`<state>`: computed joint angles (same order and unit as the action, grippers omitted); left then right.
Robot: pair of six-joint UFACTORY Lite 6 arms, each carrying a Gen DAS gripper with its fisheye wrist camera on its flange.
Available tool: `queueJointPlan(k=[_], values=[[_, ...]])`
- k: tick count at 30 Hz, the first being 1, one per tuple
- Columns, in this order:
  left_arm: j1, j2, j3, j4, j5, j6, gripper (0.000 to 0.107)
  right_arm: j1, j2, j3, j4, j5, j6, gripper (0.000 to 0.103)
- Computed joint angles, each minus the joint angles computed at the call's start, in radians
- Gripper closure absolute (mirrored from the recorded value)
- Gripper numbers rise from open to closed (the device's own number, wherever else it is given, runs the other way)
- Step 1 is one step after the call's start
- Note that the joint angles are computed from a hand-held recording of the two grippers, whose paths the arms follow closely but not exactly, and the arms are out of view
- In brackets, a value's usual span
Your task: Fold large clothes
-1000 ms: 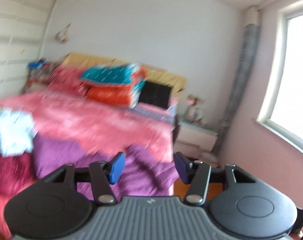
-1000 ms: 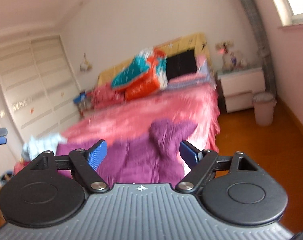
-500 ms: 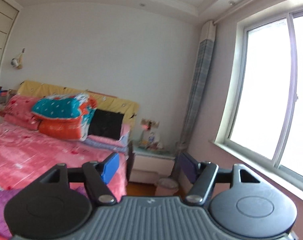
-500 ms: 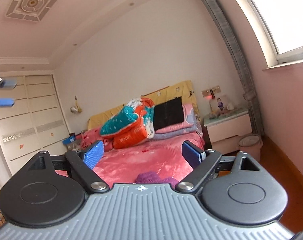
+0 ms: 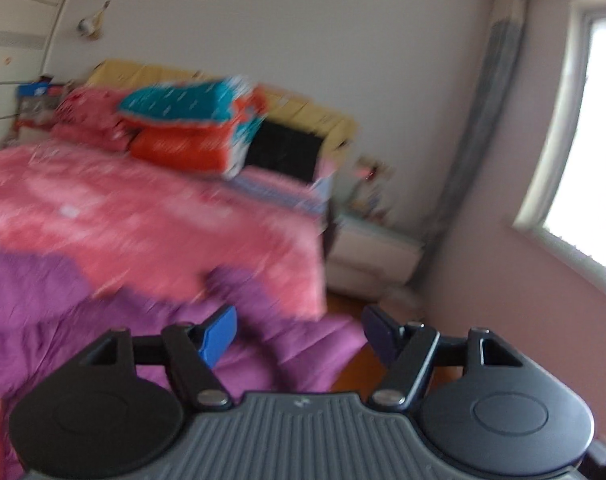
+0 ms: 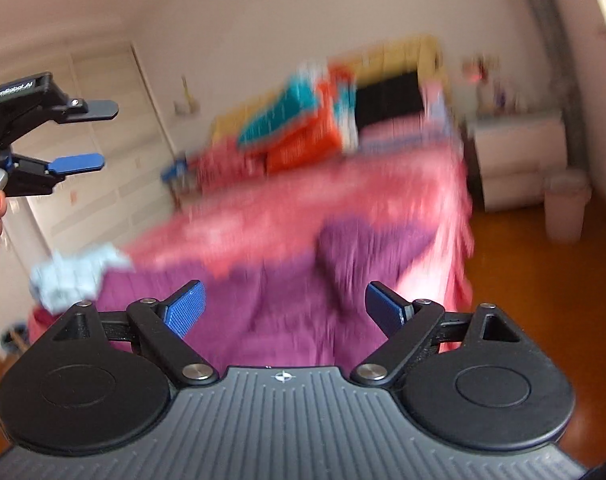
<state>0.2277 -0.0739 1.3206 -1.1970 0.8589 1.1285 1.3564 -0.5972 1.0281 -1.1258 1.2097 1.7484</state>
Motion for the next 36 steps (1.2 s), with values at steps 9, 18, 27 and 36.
queueJointPlan(k=[9,18,27,36], values=[[0.011,0.325,-0.219,-0.308,-0.223,0.587,0.038,-0.457,0.357,-0.125,0.231,-0.629,-0.173,0.002],[-0.013,0.544,-0.159,-0.46,-0.245,0.835,0.028,-0.384,0.517,-0.221,-0.037,-0.648,0.098,0.0],[0.038,0.576,-0.141,-0.494,-0.119,0.872,0.028,-0.464,0.54,-0.002,0.282,-0.541,-0.171,0.0],[0.102,0.598,-0.055,-0.591,-0.044,0.894,0.026,-0.663,0.934,0.646,0.154,-0.384,-0.513,0.0]])
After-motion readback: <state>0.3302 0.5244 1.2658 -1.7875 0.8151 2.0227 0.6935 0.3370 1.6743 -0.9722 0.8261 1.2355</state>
